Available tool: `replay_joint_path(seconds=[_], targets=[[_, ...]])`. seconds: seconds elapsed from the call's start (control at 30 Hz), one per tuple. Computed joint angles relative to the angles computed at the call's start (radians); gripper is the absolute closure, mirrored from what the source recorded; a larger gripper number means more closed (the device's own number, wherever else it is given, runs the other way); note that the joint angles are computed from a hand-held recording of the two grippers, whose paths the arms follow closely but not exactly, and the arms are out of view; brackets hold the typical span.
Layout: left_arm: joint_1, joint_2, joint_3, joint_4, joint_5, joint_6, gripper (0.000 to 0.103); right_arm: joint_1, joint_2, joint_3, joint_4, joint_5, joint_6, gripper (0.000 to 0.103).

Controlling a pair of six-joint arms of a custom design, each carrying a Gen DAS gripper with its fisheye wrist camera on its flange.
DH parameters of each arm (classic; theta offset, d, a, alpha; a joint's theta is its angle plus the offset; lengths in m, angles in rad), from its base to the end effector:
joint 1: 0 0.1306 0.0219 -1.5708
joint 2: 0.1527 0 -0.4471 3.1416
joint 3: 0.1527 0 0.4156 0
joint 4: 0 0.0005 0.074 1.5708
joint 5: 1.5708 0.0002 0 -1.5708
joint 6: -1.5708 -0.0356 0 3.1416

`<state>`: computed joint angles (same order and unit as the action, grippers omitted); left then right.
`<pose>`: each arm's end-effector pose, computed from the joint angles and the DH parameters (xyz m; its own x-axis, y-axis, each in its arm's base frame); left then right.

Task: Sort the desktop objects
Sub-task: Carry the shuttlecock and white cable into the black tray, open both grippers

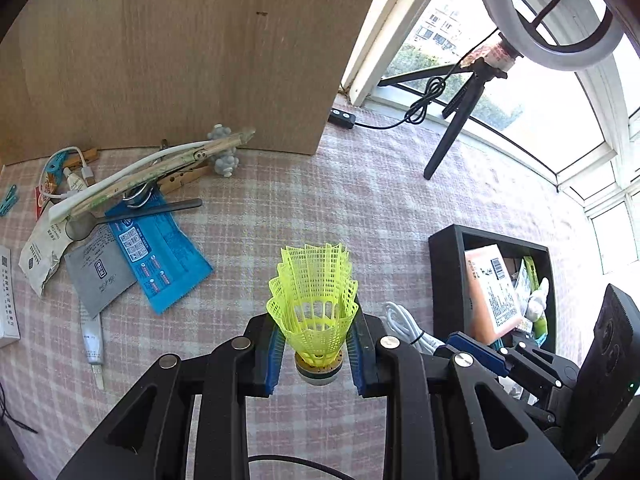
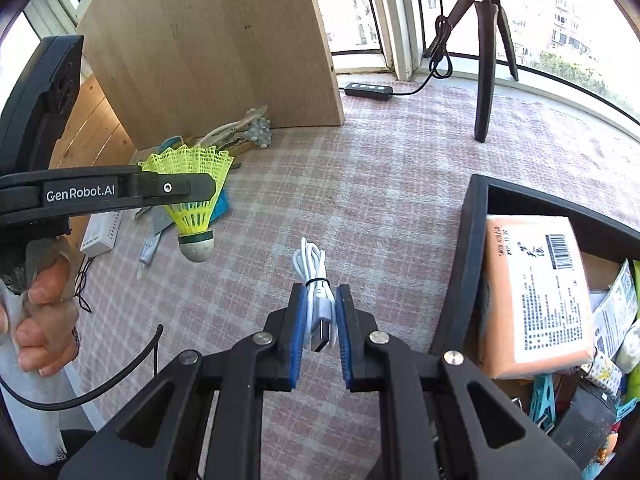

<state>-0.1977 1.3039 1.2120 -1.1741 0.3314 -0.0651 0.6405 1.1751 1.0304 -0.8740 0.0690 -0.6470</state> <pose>0.4064 -0.0937 0.4339 -0.9150 0.2460 -0.3197 0.3417 0.8939 -0.2902 0.3087 0.2264 0.4113 -0.8866 0.0892 -0.4539 -0.0410 0.9622 0.2693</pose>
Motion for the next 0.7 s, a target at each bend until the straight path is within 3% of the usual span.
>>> replay_joint_path(seconds=[0.23,0.7], targets=[[-0.121,-0.071,-0.005,-0.048,0.041,0.006,0.078,0.008,-0.159,-0.033,-0.097,0.12,-0.064,0.088],[-0.458,-0.13,-0.009,-0.067,0.059,0.082,0.078,-0.121,-0.491,-0.139,-0.407,0.274,-0.249,0.088]])
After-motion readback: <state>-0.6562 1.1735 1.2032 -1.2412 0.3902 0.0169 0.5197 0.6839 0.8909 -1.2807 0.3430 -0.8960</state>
